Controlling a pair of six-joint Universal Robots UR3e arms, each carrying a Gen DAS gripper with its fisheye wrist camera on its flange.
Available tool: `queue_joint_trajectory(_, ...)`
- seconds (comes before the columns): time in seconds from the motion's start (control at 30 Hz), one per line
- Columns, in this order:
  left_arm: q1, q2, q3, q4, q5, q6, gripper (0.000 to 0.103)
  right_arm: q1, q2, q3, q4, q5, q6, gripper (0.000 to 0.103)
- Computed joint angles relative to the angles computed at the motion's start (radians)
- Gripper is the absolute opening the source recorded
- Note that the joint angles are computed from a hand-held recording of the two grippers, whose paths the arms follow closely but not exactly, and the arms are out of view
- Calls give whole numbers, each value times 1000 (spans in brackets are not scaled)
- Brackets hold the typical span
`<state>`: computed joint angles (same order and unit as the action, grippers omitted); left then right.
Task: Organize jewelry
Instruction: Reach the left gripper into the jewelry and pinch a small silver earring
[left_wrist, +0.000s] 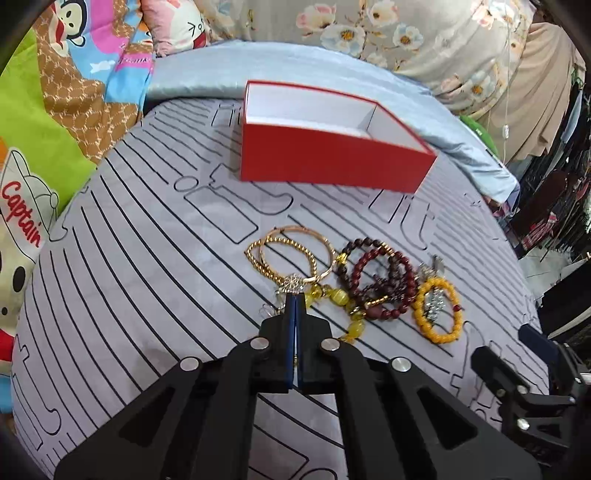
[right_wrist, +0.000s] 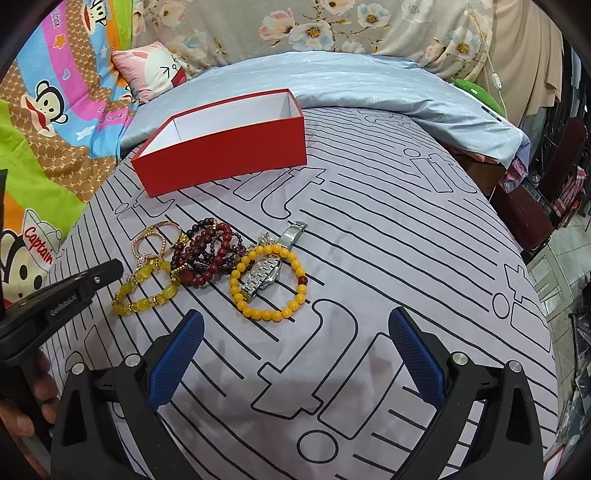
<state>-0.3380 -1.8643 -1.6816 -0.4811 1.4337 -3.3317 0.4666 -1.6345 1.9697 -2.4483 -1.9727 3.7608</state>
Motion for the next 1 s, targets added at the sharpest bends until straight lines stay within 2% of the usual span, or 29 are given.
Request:
queue_joint_trajectory(0.2,30,70,-27,-2,-30,10,0,1,-2,0,0,-1,0,98)
queue_joint_trajectory(0.43,25,57,-17,-15,-11,13,0,4,0,-7,6,1,3,98)
queue_joint_trajectory(0.73,61,114,-22,-33,-56,26,0,2,-2,-2,-1,4,0,98)
queue_joint_trajectory(0.8,49,86,-11,-40,-39,21,9,1,-2,-2,0,7,0,98)
queue_joint_trajectory(0.87,34,50,2,-44,-21,20,41,2,1,-6,4,8,-1,98)
queue_joint_trajectory(1.0,6,-21,24,-12,12,23,43,-3,5,-9,7,11,-4,98)
